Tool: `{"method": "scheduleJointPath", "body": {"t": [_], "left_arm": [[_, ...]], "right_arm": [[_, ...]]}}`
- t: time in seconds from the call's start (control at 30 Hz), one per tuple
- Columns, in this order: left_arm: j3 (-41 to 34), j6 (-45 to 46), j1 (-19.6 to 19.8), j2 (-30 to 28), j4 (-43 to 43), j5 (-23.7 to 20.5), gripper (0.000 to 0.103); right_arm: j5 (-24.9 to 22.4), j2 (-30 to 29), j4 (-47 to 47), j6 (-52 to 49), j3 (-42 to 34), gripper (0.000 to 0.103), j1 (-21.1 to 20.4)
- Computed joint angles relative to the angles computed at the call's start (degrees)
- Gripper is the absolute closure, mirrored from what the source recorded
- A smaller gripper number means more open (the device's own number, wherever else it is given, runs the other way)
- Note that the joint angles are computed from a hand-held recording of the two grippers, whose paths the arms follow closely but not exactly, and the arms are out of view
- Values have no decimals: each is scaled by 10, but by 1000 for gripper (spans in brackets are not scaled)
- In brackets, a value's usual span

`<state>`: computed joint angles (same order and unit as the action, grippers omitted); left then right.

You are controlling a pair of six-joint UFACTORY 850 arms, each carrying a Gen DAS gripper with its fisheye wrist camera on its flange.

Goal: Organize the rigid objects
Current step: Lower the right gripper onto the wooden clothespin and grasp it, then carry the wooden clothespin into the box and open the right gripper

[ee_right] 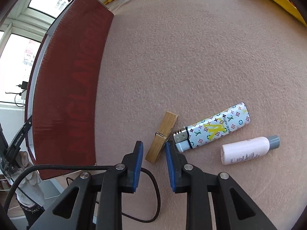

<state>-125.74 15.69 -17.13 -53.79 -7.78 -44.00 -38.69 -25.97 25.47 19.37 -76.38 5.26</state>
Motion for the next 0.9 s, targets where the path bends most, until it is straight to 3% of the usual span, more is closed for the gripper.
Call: {"method": "scheduleJointPath", "body": {"t": [0.3, 0.4, 0.5, 0.67, 0.9], "left_arm": [[17, 4, 1, 9, -3, 7, 99], [19, 4, 1, 10, -4, 7, 99], [25, 6, 2, 14, -7, 9, 99], [27, 6, 3, 15, -7, 9, 99], [24, 5, 3, 13, -9, 7, 99]], "right_arm": [[-20, -37, -44, 35, -52, 83, 10], [-29, -38, -101, 57, -58, 91, 22], [-35, -45, -145, 75, -69, 91, 35], [-11, -40, -173, 110, -61, 92, 49], [42, 13, -259, 189, -28, 92, 65]]}}
